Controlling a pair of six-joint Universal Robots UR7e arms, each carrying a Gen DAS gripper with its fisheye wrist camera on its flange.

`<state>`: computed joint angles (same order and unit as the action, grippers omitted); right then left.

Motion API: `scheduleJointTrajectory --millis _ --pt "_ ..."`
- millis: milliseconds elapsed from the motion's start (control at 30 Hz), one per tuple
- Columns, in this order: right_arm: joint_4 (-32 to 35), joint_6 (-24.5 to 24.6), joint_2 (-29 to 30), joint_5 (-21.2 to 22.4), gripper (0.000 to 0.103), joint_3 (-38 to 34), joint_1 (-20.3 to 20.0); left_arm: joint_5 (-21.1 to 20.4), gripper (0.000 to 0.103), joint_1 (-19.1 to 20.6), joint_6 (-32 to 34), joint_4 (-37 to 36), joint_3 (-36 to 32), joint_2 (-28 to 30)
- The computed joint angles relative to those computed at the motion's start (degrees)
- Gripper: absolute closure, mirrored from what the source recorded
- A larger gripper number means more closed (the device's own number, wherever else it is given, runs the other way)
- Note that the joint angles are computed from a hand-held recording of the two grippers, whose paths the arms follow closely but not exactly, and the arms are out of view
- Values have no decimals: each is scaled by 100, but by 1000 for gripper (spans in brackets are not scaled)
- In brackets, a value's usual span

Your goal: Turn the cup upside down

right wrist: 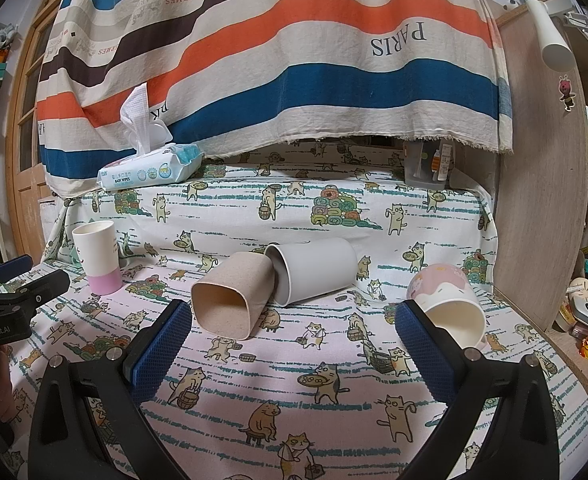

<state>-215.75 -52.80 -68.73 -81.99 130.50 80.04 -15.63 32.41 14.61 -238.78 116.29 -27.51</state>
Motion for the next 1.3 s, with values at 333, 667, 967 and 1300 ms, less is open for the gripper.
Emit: scheduleJointTrajectory --millis 333,667,967,1300 --pt "3 0 0 -1 1 -3 0 -1 0 2 -4 6 1 -2" --pt "0 3 2 -5 1 -1 5 179 0 -68 634 -738 -131 163" --pt "-152 80 67 -98 1 -17 4 231 0 -106 514 -219 -186 156" --pt "-247 182 63 -172 1 -9 35 588 0 -519 1303 -339 -839 252"
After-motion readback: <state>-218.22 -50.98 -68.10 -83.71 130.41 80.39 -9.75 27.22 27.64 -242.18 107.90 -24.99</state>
